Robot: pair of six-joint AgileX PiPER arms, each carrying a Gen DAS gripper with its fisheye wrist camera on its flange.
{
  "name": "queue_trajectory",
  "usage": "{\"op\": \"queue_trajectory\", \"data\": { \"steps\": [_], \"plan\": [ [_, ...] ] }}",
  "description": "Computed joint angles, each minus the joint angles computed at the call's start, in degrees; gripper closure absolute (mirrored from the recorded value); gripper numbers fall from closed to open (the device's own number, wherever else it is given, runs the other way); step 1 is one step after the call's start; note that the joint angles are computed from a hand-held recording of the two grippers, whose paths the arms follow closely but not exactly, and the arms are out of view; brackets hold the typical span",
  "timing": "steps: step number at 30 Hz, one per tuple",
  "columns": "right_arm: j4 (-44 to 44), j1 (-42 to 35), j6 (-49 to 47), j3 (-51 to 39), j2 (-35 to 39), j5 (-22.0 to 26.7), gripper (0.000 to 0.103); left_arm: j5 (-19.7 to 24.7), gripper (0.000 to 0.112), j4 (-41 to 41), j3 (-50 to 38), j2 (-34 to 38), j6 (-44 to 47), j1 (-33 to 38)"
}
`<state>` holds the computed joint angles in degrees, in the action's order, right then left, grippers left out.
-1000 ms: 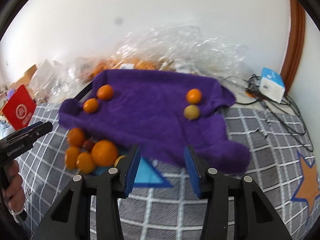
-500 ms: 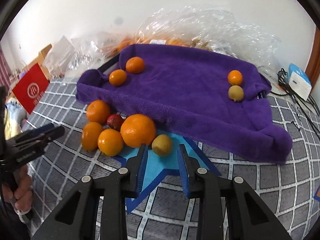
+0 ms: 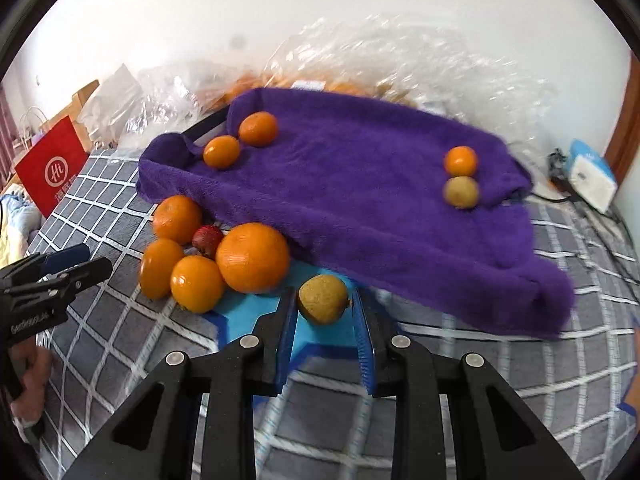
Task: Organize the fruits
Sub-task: 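Move the right tool to another yellow-green fruit while the left tool returns to the pile, then close the right tool on the yellow-green fruit while the left tool grasps an orange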
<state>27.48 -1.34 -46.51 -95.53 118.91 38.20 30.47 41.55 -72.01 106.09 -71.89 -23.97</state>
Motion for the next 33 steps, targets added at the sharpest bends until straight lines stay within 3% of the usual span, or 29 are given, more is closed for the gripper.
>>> {"op": "queue_trajectory", "data": {
  "steps": [8,13,21,27,30,33],
  "plan": [
    [3.44,-6.84,-2.97,1.6,-1.31,2.49,0.075,2.09,0.042,-1.9,-2.61,1.66,3.67,-0.58],
    [3.61,-8.27,-1.5,1.4,0.43,2.77,0.074,2.71,0.042,-1.95,-3.22,2.04,4.02,-0.8],
    [6.96,-8.52,-4.64,3.17,-0.15,0.29,0.075,-3.87,0.043,-5.22,1.0,-0.92,6.76,0.55],
    [9.19,-9.93,-4.33,1.99,0.49,1.79,0.075,-2.98,0.047,-15.77,-3.12,-1.97,17.29,-0.92],
    [9.41,-10.51,-3.66,0.94,1.16,2.46,0.075,-1.19,0.047,-15.19,-7.71,0.86,16.49,-1.88],
    [8.62,-10.69,-2.39,0.47,1.52,3.15,0.075,-0.16,0.065,-19.28,-12.34,4.56,18.98,-1.55]
  ]
}}
